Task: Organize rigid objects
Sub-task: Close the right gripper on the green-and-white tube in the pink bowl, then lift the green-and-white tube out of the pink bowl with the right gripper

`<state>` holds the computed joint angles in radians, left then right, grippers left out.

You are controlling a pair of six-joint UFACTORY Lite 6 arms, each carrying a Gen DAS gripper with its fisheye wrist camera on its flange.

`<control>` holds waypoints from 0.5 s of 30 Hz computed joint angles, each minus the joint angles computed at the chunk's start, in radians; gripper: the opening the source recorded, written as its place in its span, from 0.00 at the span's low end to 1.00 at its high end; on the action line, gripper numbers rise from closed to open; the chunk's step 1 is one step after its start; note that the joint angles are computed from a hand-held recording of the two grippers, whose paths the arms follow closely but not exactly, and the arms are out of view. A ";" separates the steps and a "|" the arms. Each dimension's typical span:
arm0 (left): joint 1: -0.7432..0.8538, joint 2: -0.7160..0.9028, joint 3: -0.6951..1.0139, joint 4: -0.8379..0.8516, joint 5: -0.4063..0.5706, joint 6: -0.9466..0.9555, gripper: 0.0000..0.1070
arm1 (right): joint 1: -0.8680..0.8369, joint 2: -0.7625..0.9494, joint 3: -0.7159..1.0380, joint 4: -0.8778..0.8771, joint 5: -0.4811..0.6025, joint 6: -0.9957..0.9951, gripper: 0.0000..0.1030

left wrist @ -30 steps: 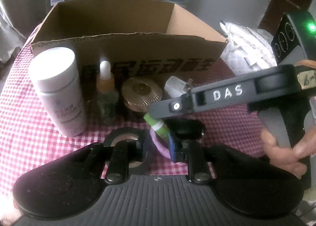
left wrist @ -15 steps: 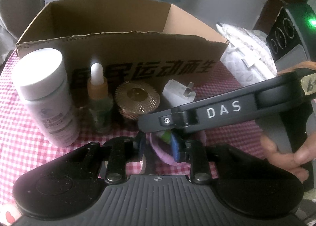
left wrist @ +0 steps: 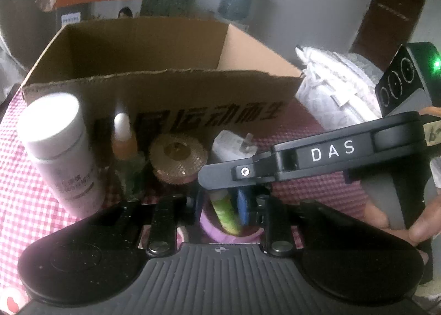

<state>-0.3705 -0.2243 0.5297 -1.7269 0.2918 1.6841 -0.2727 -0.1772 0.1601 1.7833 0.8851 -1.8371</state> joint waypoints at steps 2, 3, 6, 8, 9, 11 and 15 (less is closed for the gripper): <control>-0.022 -0.022 -0.009 -0.034 -0.022 0.026 0.19 | -0.013 -0.038 -0.028 -0.001 0.019 0.011 0.22; -0.034 -0.034 -0.010 -0.038 -0.035 0.026 0.18 | -0.022 -0.054 -0.033 -0.012 0.027 0.028 0.21; -0.048 -0.074 -0.006 0.043 -0.043 -0.065 0.13 | -0.110 -0.159 -0.064 -0.121 0.073 0.111 0.20; -0.063 -0.106 -0.004 0.090 -0.047 -0.124 0.13 | -0.142 -0.236 -0.072 -0.180 0.112 0.173 0.19; -0.086 -0.128 -0.005 0.082 -0.079 -0.118 0.13 | -0.139 -0.304 -0.082 -0.201 0.106 0.219 0.19; -0.107 -0.149 -0.004 0.046 -0.107 -0.081 0.13 | -0.129 -0.431 -0.095 -0.241 0.092 0.308 0.18; -0.097 -0.168 -0.001 0.034 -0.103 -0.070 0.13 | -0.148 -0.476 -0.079 -0.270 0.135 0.362 0.18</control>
<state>-0.4672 -0.3920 0.5282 -1.6925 0.1885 1.6145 -0.4211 -0.6532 0.0807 1.5137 1.0201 -1.4750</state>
